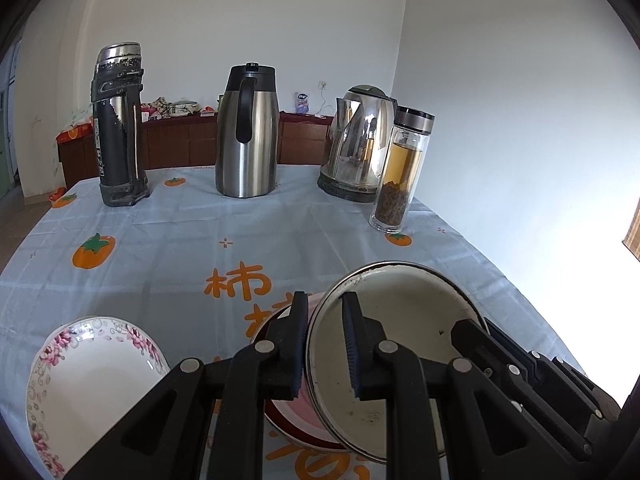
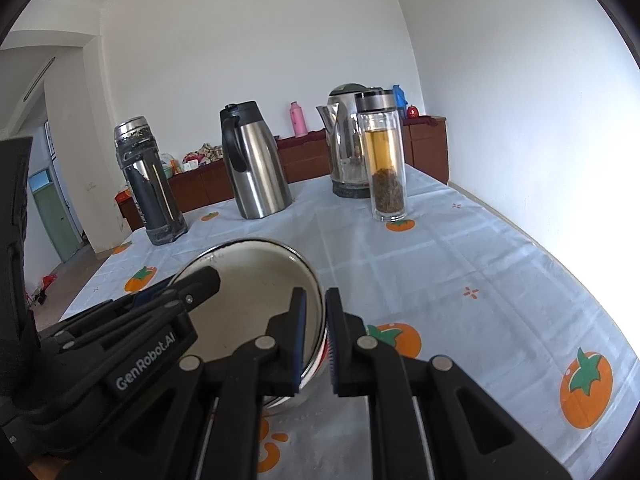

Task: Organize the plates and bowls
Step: 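Lower the cream bowl into the steel bowl over the pink bowl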

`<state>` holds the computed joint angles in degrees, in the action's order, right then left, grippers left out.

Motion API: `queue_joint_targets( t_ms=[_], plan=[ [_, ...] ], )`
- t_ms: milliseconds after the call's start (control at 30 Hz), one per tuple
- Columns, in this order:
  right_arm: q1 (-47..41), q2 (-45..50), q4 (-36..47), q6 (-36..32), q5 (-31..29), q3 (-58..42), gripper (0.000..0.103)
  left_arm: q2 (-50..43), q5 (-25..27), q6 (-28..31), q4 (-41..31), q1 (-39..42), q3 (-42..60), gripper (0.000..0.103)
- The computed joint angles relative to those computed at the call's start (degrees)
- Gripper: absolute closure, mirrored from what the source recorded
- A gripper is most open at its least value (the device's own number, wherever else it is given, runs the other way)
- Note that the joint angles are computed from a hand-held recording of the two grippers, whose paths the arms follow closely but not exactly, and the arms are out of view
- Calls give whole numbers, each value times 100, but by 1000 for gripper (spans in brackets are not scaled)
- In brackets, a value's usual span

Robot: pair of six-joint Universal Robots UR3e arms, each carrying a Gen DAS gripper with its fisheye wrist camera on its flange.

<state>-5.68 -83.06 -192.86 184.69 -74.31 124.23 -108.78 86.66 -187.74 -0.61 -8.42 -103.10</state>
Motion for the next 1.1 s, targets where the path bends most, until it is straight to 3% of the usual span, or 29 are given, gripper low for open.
queue_joint_targets(
  t_ms=[500, 1100],
  plan=[
    [44, 473, 471, -46, 23, -516, 94, -337, -85, -213, -519, 115, 428, 84],
    [343, 876, 621, -247, -377, -927, 94, -674, 251, -278, -631, 129, 646, 84]
  ],
)
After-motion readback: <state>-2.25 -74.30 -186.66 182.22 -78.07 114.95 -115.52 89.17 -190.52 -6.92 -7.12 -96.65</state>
